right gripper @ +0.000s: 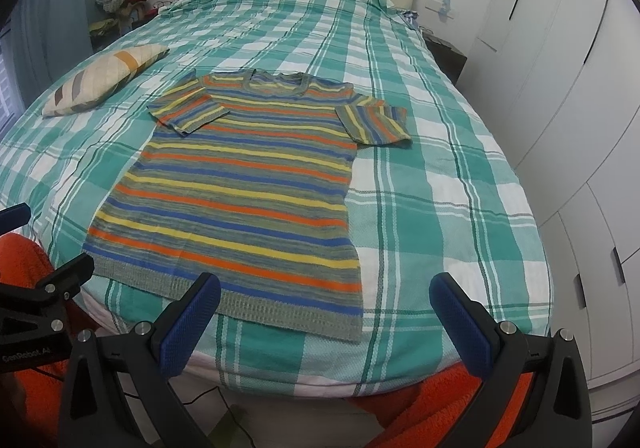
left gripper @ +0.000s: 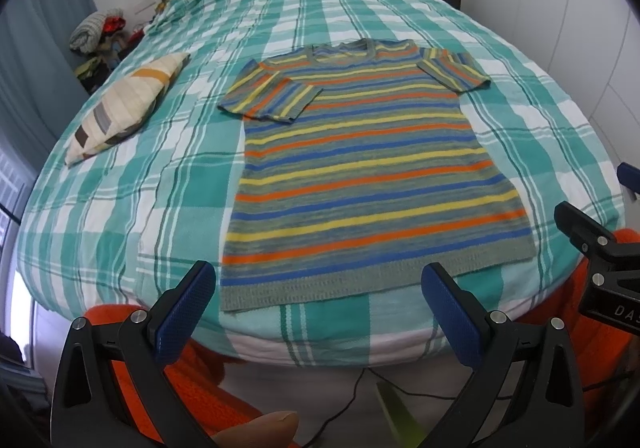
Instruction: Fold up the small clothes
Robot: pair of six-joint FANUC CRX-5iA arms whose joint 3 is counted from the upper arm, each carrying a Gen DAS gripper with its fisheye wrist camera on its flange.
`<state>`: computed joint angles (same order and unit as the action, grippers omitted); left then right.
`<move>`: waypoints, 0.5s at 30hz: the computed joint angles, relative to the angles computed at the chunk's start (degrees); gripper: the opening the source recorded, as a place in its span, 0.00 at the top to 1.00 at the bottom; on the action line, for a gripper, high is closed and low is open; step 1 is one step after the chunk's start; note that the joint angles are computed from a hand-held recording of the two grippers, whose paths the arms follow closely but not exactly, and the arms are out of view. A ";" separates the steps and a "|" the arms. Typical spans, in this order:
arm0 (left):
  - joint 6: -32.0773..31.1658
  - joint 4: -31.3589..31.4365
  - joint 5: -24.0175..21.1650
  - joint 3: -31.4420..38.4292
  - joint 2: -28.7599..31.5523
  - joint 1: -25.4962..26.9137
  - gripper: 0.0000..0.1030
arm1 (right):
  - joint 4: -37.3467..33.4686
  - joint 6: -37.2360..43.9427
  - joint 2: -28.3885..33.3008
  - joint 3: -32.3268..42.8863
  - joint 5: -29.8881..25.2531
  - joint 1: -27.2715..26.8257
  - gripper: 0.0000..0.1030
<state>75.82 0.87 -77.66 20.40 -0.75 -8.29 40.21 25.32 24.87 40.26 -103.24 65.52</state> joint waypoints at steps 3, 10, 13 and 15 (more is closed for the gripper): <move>0.19 -0.17 -0.08 0.12 0.09 -0.07 0.00 | 0.04 -0.01 -0.10 -0.20 0.01 0.03 0.00; 0.02 -0.17 0.03 -0.06 0.00 0.24 0.00 | -0.20 0.09 -0.04 -0.01 -0.20 0.06 0.00; -0.39 0.33 -0.02 -0.24 -0.12 0.69 0.00 | -0.10 0.03 0.02 -0.01 -0.26 0.04 0.00; -0.53 0.40 0.03 -0.33 -0.20 0.80 0.00 | -0.12 -0.01 0.01 -0.02 -0.33 0.06 0.00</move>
